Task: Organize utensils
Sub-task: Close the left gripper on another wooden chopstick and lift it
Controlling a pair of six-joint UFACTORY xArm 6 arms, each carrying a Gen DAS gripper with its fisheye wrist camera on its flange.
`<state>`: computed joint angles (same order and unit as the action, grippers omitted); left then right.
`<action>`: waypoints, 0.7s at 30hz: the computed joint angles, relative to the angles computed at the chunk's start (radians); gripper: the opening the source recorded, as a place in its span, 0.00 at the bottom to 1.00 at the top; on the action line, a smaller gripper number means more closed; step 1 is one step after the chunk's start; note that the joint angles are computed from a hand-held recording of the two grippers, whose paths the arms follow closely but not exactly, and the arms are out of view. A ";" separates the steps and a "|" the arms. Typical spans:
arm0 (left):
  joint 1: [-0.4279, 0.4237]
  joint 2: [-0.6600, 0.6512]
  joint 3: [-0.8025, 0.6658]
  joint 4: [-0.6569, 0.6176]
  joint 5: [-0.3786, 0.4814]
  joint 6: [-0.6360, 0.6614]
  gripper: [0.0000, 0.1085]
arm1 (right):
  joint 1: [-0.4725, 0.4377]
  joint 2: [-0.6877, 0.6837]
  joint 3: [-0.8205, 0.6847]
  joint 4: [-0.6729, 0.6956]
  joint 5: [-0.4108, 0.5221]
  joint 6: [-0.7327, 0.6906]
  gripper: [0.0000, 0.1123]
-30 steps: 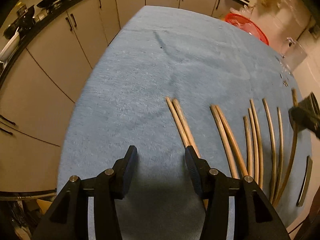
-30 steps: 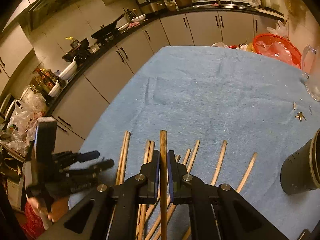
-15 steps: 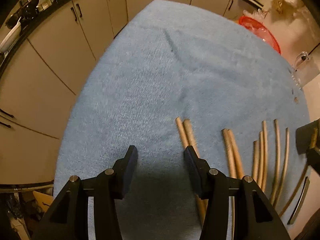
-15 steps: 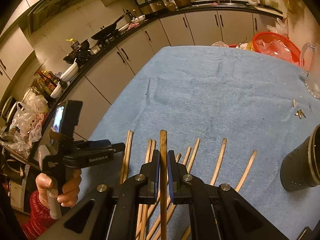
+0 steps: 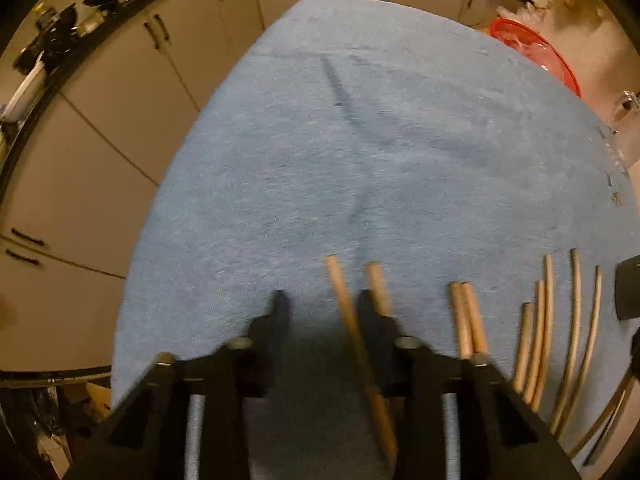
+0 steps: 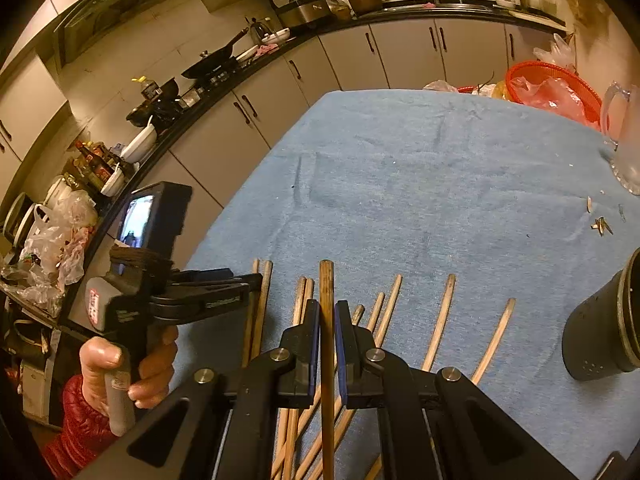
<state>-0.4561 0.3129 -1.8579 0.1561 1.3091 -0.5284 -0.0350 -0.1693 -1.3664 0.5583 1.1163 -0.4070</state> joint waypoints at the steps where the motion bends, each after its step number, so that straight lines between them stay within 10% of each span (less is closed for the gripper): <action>1: -0.003 0.021 -0.033 -0.002 0.021 0.001 0.10 | -0.001 -0.001 0.000 0.002 0.000 0.001 0.07; 21: -0.053 -0.473 0.416 0.066 -0.346 -0.007 0.05 | -0.083 -0.303 0.218 0.157 -0.135 -0.096 0.07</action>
<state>-0.5093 -0.1602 -1.4420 0.2226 0.9633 -0.5349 -0.1175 -0.4722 -1.1486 0.7155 0.9818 -0.5031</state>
